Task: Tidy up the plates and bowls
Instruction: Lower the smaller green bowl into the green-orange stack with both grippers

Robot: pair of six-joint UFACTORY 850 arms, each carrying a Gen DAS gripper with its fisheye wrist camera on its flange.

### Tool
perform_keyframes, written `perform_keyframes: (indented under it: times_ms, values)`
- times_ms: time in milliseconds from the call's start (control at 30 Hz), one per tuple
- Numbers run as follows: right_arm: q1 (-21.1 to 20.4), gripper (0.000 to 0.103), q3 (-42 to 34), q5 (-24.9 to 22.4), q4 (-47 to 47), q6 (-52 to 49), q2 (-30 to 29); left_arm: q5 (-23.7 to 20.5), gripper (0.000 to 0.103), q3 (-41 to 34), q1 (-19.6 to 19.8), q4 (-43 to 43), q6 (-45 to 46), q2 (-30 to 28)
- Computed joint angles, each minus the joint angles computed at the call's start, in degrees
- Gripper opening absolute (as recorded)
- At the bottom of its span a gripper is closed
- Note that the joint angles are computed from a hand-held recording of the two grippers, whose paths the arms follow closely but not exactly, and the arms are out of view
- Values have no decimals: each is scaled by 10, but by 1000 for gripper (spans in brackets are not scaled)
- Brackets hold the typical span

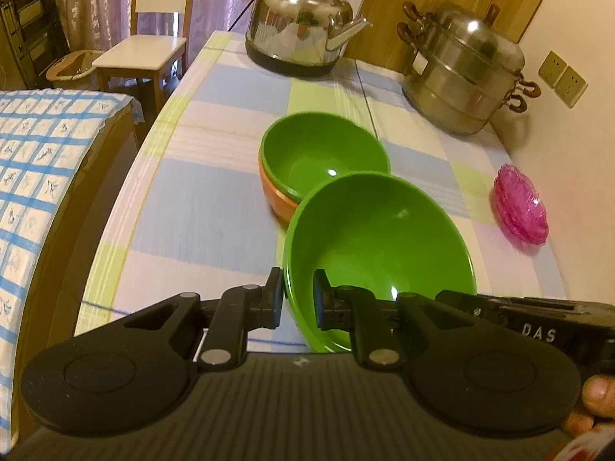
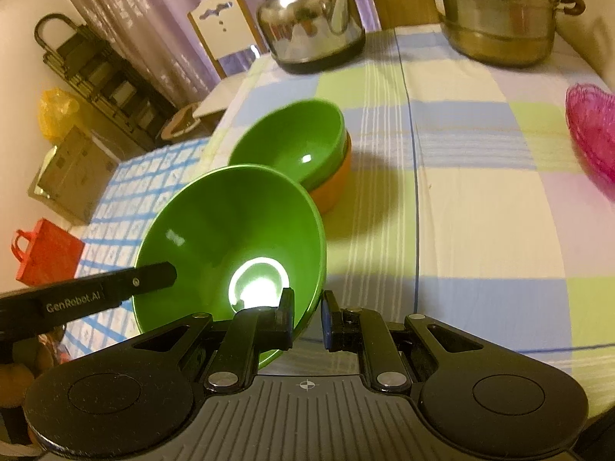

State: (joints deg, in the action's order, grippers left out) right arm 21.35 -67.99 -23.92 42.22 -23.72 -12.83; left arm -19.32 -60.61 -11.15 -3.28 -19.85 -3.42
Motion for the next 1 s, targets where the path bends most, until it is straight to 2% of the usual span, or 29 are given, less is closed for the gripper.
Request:
perform_keyframes:
  times_ms: [300,533,800,1000]
  values:
    - [-11,14,-81,-12,-7,8,-31,-5,14,-76,16,-15,36,-39]
    - [-23,14,-176,-21,4,15,-98,-22,14,-154,38,-72,94,-107]
    - [-23,14,-287,-44,-75,81,-188,-48,13,-225,52,-80,117,-185]
    - [-19,14,-335,-63,-114,102,-237,-57,13,-244,61,-88,130,-219]
